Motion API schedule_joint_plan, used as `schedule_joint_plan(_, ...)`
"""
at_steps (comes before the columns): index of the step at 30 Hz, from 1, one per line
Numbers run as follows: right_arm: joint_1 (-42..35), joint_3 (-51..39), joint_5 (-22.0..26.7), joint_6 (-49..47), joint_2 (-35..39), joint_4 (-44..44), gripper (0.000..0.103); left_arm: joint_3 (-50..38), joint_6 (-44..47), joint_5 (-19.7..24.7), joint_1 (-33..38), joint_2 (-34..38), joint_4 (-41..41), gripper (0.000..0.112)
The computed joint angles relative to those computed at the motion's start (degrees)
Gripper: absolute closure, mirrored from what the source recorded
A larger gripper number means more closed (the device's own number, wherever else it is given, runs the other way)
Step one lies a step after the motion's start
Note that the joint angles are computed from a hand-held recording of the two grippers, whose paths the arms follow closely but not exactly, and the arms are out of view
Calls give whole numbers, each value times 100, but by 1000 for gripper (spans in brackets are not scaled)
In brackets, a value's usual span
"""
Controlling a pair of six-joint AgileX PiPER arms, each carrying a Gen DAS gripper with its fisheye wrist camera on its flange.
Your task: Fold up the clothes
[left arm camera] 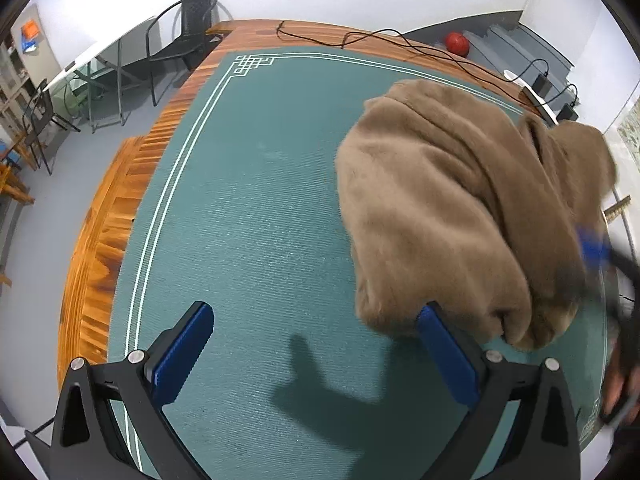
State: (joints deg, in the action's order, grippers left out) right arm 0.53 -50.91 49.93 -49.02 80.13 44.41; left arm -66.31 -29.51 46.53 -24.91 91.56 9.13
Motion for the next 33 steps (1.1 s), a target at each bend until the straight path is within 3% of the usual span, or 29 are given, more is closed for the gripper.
schedule_joint_plan(4, -329, 1381, 101, -685, -887, 296, 27, -164, -26, 16, -154, 90, 103, 10)
schedule_joint_plan(8, -1459, 2033, 732, -1290, -984, 661, 27, -353, -92, 78, -428, 202, 185, 10)
schedule_joint_plan(14, -1976, 2741, 692, -1519, -1189, 526, 27, -394, -246, 181, -688, 92, 345, 10)
schedule_joint_plan(21, -3958, 2151, 1844, -2091, -1677, 854, 27, -335, -495, 326, -763, -72, 503, 10)
schedule_joint_plan(23, -3973, 1855, 1439, -1948, -1643, 1038, 27, -305, -538, 347, -832, -131, 536, 10)
schedule_joint_plan(24, -3863, 1686, 1004, -1829, -1574, 1157, 27, -290, -560, 358, -867, -160, 553, 10)
schedule_joint_plan(27, -3274, 1184, -6, -1488, -928, 1415, 27, -256, -600, 400, -954, -234, 589, 10)
schedule_joint_plan(29, -2818, 849, -388, -1344, -299, 1472, 27, -205, -643, 434, -1014, -296, 611, 10)
schedule_joint_plan(33, -2618, -188, 187, -821, 1287, 944, 27, -82, -788, 522, -1132, -450, 715, 10)
